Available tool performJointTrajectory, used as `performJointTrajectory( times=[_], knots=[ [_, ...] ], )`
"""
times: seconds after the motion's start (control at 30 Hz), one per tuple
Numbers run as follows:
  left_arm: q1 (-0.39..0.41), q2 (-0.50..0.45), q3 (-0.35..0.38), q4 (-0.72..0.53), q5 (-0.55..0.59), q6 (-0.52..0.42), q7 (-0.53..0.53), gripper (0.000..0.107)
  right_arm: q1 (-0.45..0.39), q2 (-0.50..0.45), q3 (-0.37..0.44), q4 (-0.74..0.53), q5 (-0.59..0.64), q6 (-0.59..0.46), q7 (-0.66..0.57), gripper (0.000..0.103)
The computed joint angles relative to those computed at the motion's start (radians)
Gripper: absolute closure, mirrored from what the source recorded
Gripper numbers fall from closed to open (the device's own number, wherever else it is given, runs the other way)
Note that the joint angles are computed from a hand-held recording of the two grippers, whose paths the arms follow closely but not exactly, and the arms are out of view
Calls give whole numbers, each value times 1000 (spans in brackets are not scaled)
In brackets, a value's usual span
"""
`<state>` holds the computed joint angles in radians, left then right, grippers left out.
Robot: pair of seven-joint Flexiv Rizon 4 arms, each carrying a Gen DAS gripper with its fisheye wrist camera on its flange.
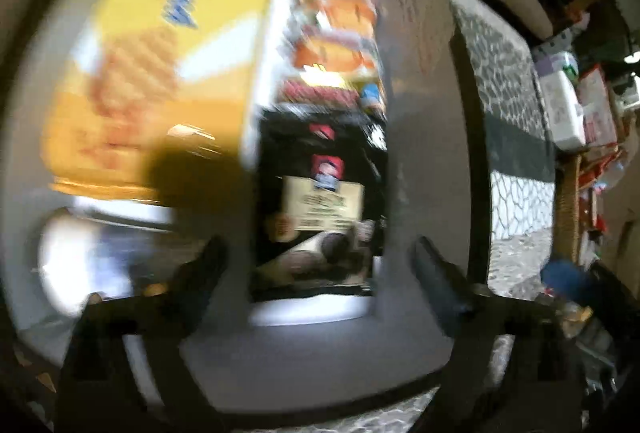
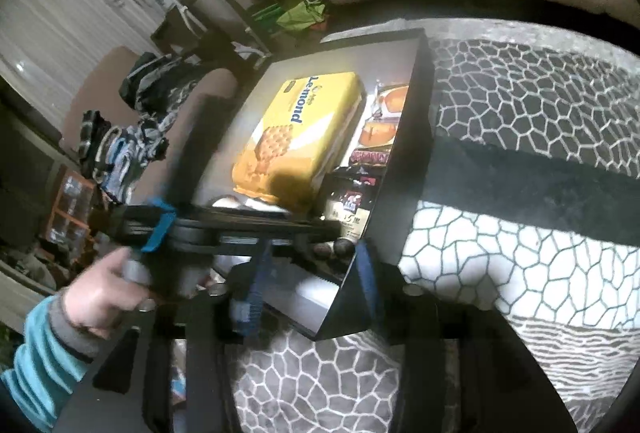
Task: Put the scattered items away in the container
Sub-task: 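Lower the black pack into the box beside the cup and open both grippers, then withdraw both grippers up and away from the box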
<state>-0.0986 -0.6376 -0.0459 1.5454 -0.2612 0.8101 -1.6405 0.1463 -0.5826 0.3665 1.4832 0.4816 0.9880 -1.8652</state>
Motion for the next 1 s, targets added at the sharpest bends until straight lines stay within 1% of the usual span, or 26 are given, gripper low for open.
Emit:
performJointTrajectory(
  times=[0.03, 0.07, 0.1, 0.17, 0.23, 0.27, 0.3, 0.33, 0.37, 0.4, 0.47, 0.57, 0.63, 0.9, 1.0],
  knots=[
    [-13, 24, 23, 18, 30, 20, -12, 4, 7, 4, -2, 7, -2, 15, 0, 35],
    [-17, 43, 34, 33, 49, 38, -14, 4, 15, 7, -4, 14, -7, 25, 5, 32],
    [-23, 70, 49, 56, 75, 55, -20, 4, 20, 8, -5, 16, -11, 31, 9, 32],
    [-23, 119, 57, 109, 93, 94, -29, 4, 34, 13, -6, 28, -24, 51, 17, 31],
    [-19, 169, 65, 165, 107, 140, -36, 4, 54, 20, -14, 48, -46, 86, 26, 25],
    [-22, 192, 73, 194, 120, 170, -48, 4, 71, 26, -24, 65, -65, 115, 40, 17],
    [-14, 221, 78, 236, 127, 203, -42, 4, 81, 29, -27, 79, -80, 140, 48, 11],
    [-21, 239, 89, 255, 149, 221, -58, 4, 89, 32, -29, 90, -96, 159, 57, 8],
    [-30, 255, 104, 269, 178, 233, -82, 4, 105, 35, -38, 104, -121, 181, 74, 3],
    [-37, 276, 119, 293, 209, 254, -105, 4, 113, 36, -41, 115, -141, 197, 87, 1],
    [-36, 296, 126, 320, 239, 274, -132, 4, 123, 36, -37, 132, -174, 218, 109, 1],
    [-26, 339, 129, 392, 259, 321, -164, 4, 127, 37, -23, 153, -205, 236, 141, 0],
    [-30, 360, 139, 416, 291, 331, -201, 4, 146, 44, -34, 177, -238, 255, 177, 0],
    [-12, 395, 135, 515, 310, 410, -283, 4, 157, 59, -27, 252, -310, 320, 271, 0],
    [-15, 398, 135, 528, 329, 414, -299, 4, 176, 64, -49, 283, -353, 349, 318, 0]
  ],
)
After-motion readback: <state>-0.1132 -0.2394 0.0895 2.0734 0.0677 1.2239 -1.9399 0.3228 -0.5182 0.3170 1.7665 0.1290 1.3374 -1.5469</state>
